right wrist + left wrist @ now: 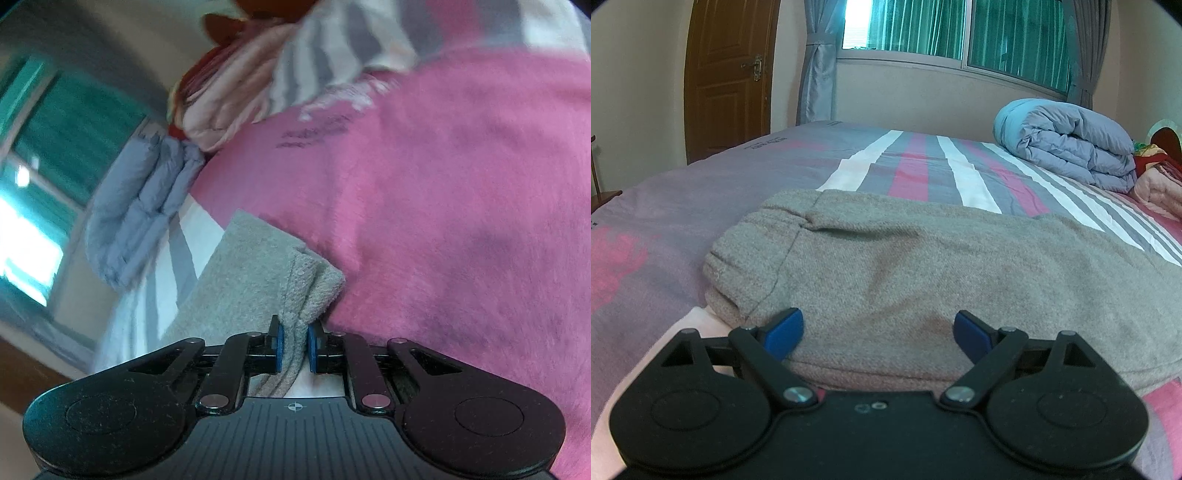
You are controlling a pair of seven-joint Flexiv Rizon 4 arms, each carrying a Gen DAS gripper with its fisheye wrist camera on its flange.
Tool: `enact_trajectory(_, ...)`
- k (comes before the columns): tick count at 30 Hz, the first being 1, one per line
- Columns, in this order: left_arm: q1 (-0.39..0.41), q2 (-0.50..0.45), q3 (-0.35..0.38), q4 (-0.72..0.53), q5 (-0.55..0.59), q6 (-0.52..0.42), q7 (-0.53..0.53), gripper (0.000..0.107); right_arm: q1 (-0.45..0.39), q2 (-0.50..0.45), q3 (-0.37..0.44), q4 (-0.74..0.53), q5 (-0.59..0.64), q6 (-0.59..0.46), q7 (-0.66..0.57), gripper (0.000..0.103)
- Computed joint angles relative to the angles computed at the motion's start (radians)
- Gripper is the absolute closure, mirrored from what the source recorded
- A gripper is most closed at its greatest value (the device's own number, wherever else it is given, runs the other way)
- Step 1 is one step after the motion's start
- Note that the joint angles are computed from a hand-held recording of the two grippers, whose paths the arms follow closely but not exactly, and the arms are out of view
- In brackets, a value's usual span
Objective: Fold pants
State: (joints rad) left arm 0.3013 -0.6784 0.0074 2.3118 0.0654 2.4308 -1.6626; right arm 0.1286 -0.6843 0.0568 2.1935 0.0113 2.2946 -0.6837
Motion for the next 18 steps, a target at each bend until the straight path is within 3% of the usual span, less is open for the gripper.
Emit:
enact_trajectory(1, -0.002, 0.006, 0.003, 0.006, 0.000, 0.009, 0.001, 0.025, 0.065, 0.018, -0.047, 0.004, 0.044, -0.004, -0.057, 0.091)
enact_trajectory(4, -0.018, -0.002, 0.022, 0.049, -0.017, 0.151, -0.035, 0.023, 0.210, 0.066, -0.129, 0.002, 0.165, 0.018, -0.208, 0.092)
enact_trajectory(10, 0.024, 0.020, 0.044, 0.147, 0.009, 0.238, -0.097, 0.020, 0.392, 0.143, -0.166, -0.047, 0.321, 0.057, -0.471, 0.092)
enact_trajectory(18, 0.151, 0.038, 0.073, 0.225, 0.133, 0.283, -0.158, 0.020, 0.511, 0.135, -0.067, -0.167, 0.343, 0.041, -0.656, 0.092)
